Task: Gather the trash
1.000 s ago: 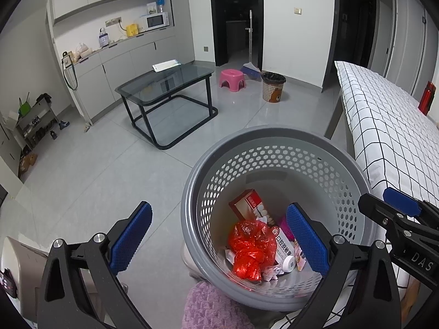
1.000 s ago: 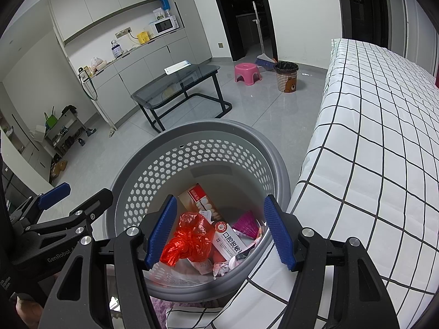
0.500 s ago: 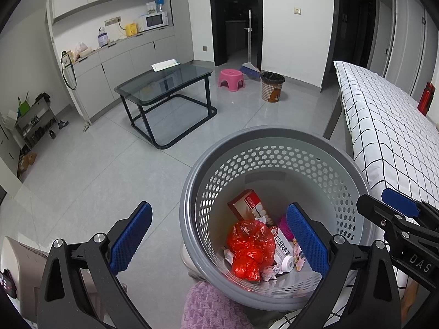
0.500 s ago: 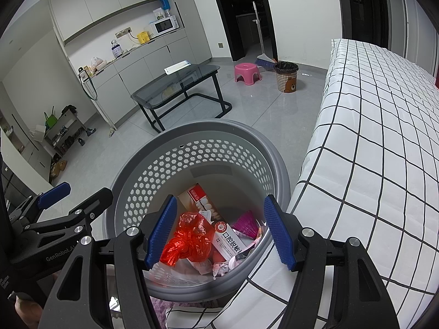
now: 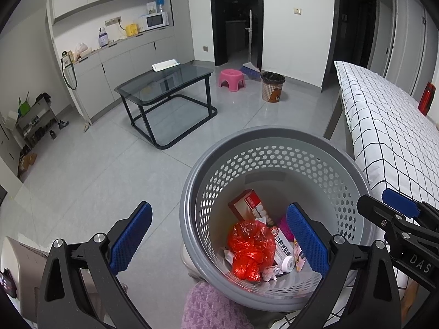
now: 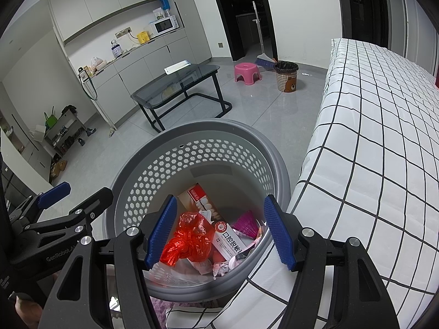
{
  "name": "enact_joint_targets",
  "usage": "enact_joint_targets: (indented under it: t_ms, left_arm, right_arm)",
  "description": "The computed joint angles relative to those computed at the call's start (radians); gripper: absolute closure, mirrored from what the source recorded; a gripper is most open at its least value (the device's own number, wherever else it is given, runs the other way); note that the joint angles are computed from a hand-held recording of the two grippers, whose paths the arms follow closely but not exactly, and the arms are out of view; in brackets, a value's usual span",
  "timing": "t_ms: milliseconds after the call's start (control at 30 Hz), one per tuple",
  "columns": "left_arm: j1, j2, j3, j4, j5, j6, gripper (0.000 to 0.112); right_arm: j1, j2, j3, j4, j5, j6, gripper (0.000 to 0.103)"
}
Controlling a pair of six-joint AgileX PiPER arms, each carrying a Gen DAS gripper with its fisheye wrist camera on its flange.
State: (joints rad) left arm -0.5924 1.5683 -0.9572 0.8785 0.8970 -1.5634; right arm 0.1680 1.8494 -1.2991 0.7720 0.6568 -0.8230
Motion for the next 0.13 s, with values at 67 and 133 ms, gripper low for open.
enact_joint_targets:
  t_ms: [67, 133]
  left_arm:
    - [0.001, -0.002, 0.004, 0.0, -0.003, 0.0, 0.016]
    - [0.001, -0.003, 0.004, -0.001, -0.004, 0.001, 0.016]
  right_arm:
    - [0.0, 0.0, 0.0, 0.0, 0.0, 0.0, 0.04]
    - [0.0, 0.0, 0.0, 0.0, 0.0, 0.0, 0.04]
